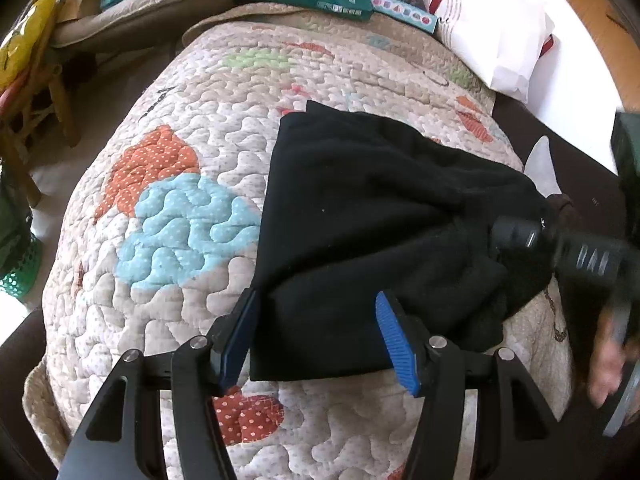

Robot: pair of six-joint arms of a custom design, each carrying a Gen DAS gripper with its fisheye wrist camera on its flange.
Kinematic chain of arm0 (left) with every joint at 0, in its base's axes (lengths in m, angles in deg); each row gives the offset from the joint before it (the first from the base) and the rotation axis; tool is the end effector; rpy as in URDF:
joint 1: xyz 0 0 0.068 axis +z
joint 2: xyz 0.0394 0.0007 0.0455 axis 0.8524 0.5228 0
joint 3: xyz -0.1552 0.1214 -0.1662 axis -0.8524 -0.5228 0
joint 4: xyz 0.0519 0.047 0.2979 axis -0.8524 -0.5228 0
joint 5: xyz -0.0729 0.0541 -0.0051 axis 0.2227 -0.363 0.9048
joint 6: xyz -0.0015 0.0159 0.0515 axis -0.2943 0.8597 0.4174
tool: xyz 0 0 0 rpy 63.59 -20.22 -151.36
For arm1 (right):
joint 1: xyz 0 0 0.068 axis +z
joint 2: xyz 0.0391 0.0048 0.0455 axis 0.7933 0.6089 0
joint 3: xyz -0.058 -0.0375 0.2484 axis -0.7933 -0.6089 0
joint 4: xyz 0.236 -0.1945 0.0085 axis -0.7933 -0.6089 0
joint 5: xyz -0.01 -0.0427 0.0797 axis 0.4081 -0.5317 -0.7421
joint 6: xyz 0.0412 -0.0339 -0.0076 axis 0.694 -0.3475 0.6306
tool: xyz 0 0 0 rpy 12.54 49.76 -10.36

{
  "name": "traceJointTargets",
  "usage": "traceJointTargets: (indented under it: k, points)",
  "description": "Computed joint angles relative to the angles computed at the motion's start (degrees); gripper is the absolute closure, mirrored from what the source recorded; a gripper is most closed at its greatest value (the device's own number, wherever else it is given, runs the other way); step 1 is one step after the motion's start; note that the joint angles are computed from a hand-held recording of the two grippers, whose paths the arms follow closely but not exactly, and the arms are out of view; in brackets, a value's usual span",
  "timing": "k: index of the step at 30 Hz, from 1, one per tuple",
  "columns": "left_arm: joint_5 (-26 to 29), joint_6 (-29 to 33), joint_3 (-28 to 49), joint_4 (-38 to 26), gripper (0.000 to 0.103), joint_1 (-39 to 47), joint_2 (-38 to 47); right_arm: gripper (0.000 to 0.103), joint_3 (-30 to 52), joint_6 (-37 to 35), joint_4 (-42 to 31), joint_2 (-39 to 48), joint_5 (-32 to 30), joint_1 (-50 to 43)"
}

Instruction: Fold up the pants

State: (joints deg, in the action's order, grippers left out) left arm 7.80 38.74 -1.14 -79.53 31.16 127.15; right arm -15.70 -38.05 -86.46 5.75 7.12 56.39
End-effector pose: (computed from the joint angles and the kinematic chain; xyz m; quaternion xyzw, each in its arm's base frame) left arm 0.2736 -0.1387 0.0990 -0.0673 0.9456 -0.1362 0.2877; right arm 0.3630 0.0325 0.1610 -0.1458 0.9611 0.0956 0.2141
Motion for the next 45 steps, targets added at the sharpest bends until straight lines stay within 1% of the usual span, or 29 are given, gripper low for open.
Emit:
traceJointTargets:
  k: [1,3,5,8,10,12,13,14,16,17,18,19,20,23,25,27,30,31,33,35,37,38,39,41,42,45]
  points:
    - [-0.9,-0.3,-0.7,1.0,0.043,-0.5,-0.2,0.089,0.8,-0.1,-0.3,-0.3,-1.4,-0.4]
    - [-3.2,-0.4,-1.4,2.3,0.042,-1.8,-0.4,0.089,3.9,-0.8,-2.4,0.1,-6.3,-0.2]
    - [-5.5,0.3,-1.3,2.5,0.042,-3.0,-0.2,0.089,7.7,-2.1,-3.6,1.8,-9.2,2.5]
    - [-5.9,0.7,-1.9,3.1,0.038,-3.1,-0.5,0.089,17.3,-2.2,-8.9,10.3,-14.1,6.4]
    - [-4.5,0.2,-3.3,5.5,0.037,-2.2,-0.8,0.089,22.9,-2.1,-11.5,16.1,-15.0,9.5]
    - [-4.0,0.6,-4.2,7.0,0.036,-2.0,-1.2,0.089,30.5,-1.1,-16.2,23.8,-16.1,12.7]
    - [-4.2,0.8,-4.4,7.5,0.036,-2.1,-1.1,0.089,33.8,-0.2,-17.4,26.9,-15.3,13.8]
    - [-4.5,1.1,-4.7,8.2,0.036,-2.3,-1.0,0.091,36.8,0.1,-17.7,30.1,-11.6,15.4]
    - [-4.9,1.5,-5.4,9.2,0.036,-2.5,-1.2,0.103,42.5,-1.2,-17.0,35.5,-0.2,18.3]
    - [-4.9,1.8,-5.8,9.6,0.036,-2.6,-1.4,0.103,45.0,-1.6,-17.6,37.4,0.9,18.8]
    - [-4.7,2.3,-6.4,10.3,0.036,-2.6,-1.8,0.103,44.6,-0.7,-15.8,36.5,2.5,19.2]
    - [-4.6,2.6,-6.9,11.0,0.036,-2.5,-2.0,0.101,43.4,0.1,-13.4,34.9,6.1,19.9]
    - [-4.4,2.9,-7.4,11.8,0.036,-2.4,-2.1,0.095,41.8,1.0,-10.9,32.7,7.6,20.0]
    - [-4.5,3.1,-8.1,12.3,0.033,-2.6,-2.8,0.094,38.0,4.1,-9.3,27.5,4.6,18.3]
    - [-4.7,3.2,-8.4,12.1,0.033,-3.0,-3.3,0.095,33.2,4.0,-8.7,22.9,3.5,17.2]
    - [-3.8,3.1,-9.0,11.4,0.033,-2.8,-4.6,0.094,26.6,4.6,-7.2,17.4,2.3,14.9]
    - [-0.5,2.3,-10.0,7.8,0.033,-0.7,-8.8,0.094,17.3,6.6,-4.4,10.8,1.2,9.6]
    - [0.1,1.9,-10.2,6.5,0.033,-0.1,-10.4,0.094,11.5,7.6,-2.7,6.4,0.3,6.8]
    - [1.7,1.3,-9.5,3.5,0.033,1.5,-13.1,0.094,4.0,9.2,-0.1,0.6,-1.7,2.2]
    - [2.6,2.9,-7.0,1.5,0.033,2.7,-13.8,0.094,-4.5,11.3,3.6,-5.7,-2.8,-2.9]
    - [2.3,6.4,-2.2,-1.5,0.033,2.6,-12.7,0.094,-10.0,13.3,6.3,-9.6,-3.9,-7.5]
    - [2.2,8.7,2.1,-3.9,0.033,2.3,-10.5,0.094,-12.3,15.2,7.9,-10.9,-4.6,-9.9]
    - [2.5,9.6,5.0,-5.2,0.033,2.2,-8.5,0.094,-14.0,17.5,9.7,-11.5,-5.2,-11.6]
    - [5.3,11.0,13.2,-8.2,0.033,2.4,-2.9,0.093,-16.8,22.2,13.6,-12.4,-5.8,-13.8]
    - [7.4,11.8,17.9,-9.7,0.032,2.4,0.4,0.093,-17.5,23.3,15.1,-12.5,-6.0,-14.3]
    - [9.4,14.1,32.7,-14.8,0.032,0.5,11.6,0.093,-18.9,26.2,18.8,-12.8,-3.5,-14.6]
